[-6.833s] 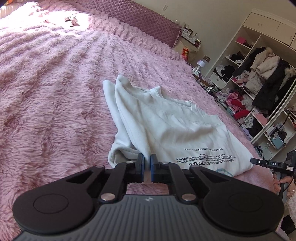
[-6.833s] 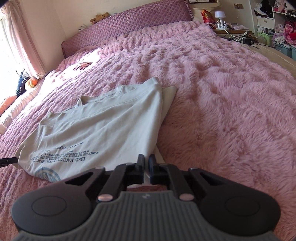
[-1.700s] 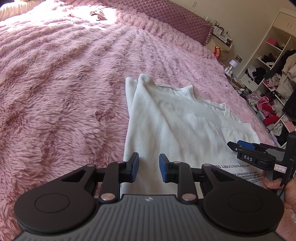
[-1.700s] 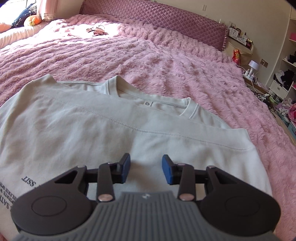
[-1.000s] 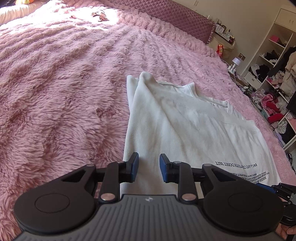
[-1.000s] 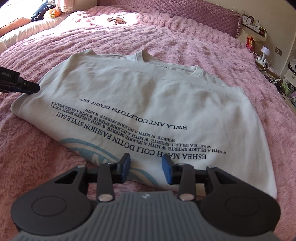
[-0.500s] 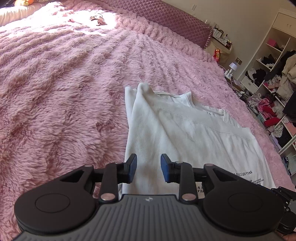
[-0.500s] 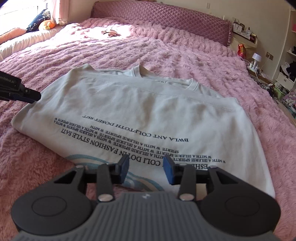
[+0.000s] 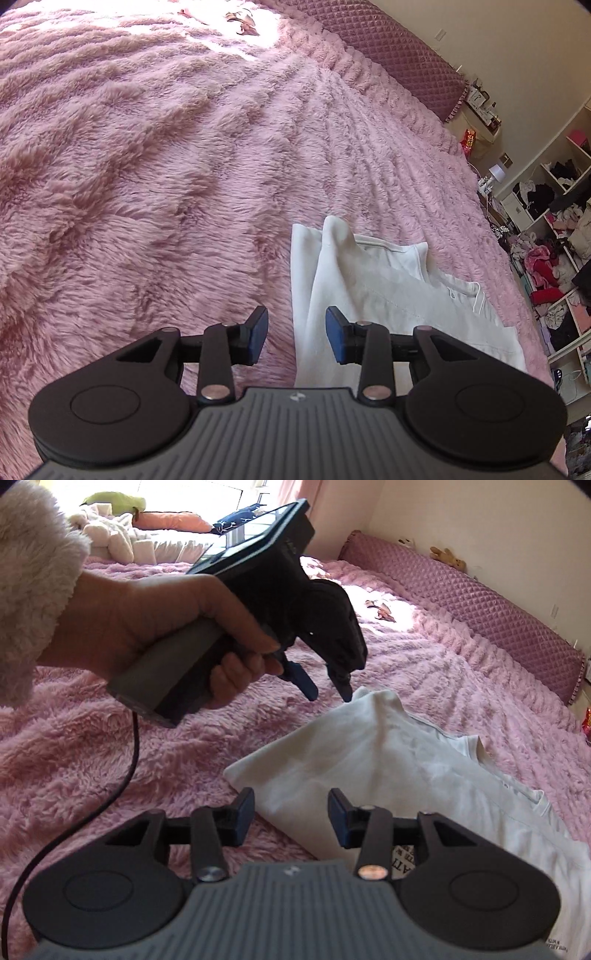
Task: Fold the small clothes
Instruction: 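Close both tools on the end of the folded shirt, then lift the grasped end with both tools, fold it over, and open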
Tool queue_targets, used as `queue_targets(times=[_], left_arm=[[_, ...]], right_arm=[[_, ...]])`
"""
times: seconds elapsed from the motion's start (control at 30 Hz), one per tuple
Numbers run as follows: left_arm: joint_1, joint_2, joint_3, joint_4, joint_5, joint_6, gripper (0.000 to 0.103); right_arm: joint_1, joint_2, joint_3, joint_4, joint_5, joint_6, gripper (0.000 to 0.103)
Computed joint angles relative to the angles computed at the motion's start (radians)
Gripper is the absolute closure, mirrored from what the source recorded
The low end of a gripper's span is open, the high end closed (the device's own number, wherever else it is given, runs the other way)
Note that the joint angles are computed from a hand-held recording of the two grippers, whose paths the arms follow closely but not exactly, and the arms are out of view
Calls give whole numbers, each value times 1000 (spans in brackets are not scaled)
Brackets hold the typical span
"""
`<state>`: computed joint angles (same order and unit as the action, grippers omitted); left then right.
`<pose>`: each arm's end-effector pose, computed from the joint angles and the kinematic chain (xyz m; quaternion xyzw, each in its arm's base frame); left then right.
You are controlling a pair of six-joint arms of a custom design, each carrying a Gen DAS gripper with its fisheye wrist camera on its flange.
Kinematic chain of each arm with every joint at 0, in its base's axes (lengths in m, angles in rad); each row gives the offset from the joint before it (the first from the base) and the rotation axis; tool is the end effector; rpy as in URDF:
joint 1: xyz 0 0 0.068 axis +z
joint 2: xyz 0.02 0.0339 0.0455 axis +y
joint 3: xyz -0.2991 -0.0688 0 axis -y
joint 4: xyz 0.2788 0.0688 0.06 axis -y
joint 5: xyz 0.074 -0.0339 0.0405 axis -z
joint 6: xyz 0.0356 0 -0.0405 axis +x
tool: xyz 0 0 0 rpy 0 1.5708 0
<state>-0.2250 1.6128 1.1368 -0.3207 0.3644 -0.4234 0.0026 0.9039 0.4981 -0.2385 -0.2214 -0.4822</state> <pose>0.3704 -0.0978 0.2612 -0.0221 0.9130 -0.2773 0.2984 0.2017 0.0083 0.2283 -0.2613 0.8513 -0.0095 0.4549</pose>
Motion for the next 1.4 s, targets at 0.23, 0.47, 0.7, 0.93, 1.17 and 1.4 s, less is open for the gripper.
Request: queue_targets(times=[0.23, 0.47, 0.7, 0.93, 1.17, 1.4], left_arm=[[25, 104, 40, 56, 94, -126, 61], [23, 172, 96, 57, 123, -166, 61], [6, 218, 161, 34, 145, -150, 52], [-11, 257, 188, 63, 164, -168, 55], [21, 227, 118, 162, 242, -214, 92], [3, 175, 120, 206, 274, -299, 94]], right_arm=[[111, 53, -28, 92, 99, -75, 64], [118, 134, -17, 137, 135, -72, 64], [153, 179, -21, 195, 160, -56, 63], [180, 253, -21, 298, 199, -53, 65], [143, 229, -14, 281, 138, 18, 101], [55, 133, 15, 213, 55, 116, 102]])
